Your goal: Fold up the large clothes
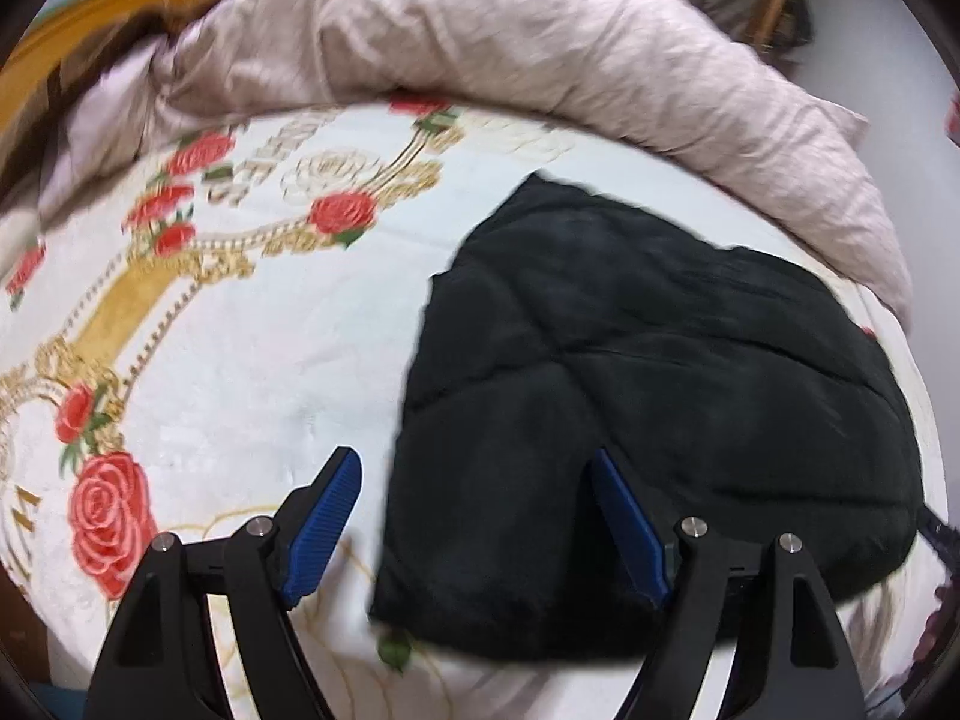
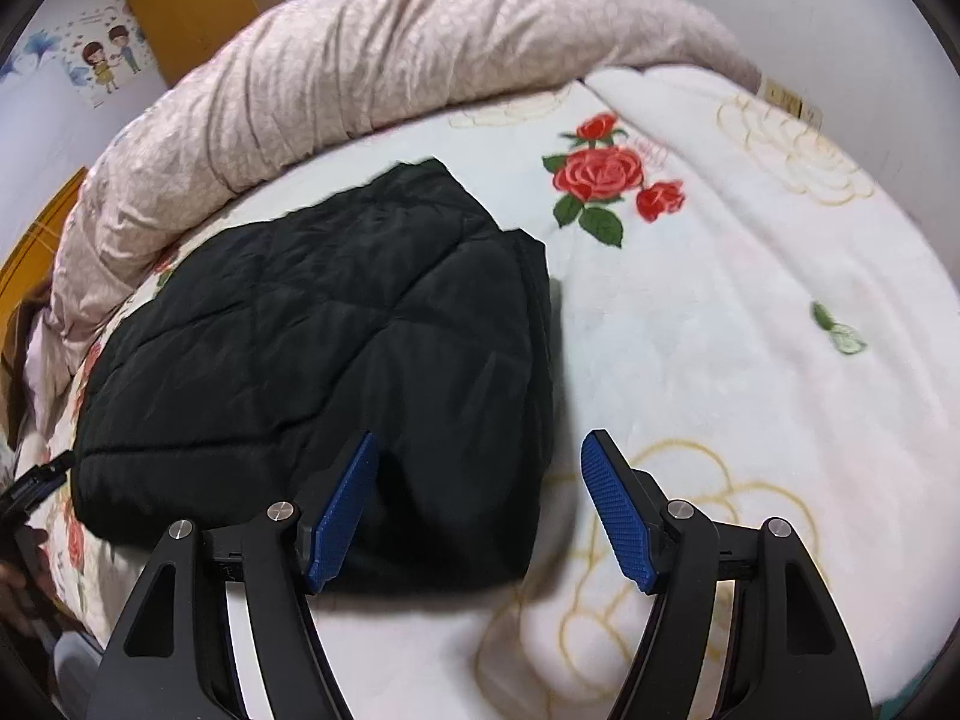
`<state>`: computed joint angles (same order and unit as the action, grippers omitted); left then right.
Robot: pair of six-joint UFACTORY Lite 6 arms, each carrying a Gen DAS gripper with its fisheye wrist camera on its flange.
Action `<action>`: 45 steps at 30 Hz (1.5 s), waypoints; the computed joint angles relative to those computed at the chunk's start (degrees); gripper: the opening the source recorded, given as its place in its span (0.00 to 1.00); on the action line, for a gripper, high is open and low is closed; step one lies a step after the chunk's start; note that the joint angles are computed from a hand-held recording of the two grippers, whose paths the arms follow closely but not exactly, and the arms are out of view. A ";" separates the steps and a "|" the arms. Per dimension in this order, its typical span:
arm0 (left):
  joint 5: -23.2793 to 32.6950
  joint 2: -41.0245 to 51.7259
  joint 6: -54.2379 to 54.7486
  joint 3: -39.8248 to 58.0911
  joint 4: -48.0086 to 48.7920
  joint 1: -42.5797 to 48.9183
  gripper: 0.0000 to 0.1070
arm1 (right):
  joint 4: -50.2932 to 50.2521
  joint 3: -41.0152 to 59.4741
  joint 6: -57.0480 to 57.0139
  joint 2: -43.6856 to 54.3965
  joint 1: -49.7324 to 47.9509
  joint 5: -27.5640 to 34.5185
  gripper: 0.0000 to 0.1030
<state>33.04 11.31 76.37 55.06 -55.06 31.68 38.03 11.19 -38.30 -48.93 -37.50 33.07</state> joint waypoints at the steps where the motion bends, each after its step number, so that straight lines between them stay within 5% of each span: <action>1: -0.04 3.39 -1.13 2.40 0.25 -0.33 0.76 | 3.72 0.77 -4.27 3.95 -0.65 -1.27 0.68; 9: 2.48 17.47 -2.59 13.42 -1.94 -2.72 0.95 | 27.85 8.81 -29.89 29.13 -1.56 -5.55 0.76; 20: 13.92 31.65 -6.02 27.57 -1.42 -2.63 0.96 | 41.77 18.73 -43.07 50.06 -1.35 0.37 0.77; 24: 14.56 32.18 -5.80 28.30 -1.42 -3.73 0.96 | 42.43 19.37 -44.14 50.35 0.41 0.78 0.57; 30: 18.33 31.30 -5.49 28.39 -2.11 -4.82 0.63 | 39.68 19.95 -40.36 47.89 2.29 0.40 0.34; 35: 18.79 26.36 -5.33 26.38 -1.45 -4.43 0.33 | 33.63 20.93 -33.16 42.97 2.65 1.24 0.26; 45: 24.40 23.94 -8.56 33.29 -0.69 -2.00 0.25 | 26.92 26.50 -23.05 34.43 2.98 5.96 0.22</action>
<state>57.44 35.25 67.80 88.36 -55.75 29.68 64.95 37.69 -61.34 -14.50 -34.51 39.02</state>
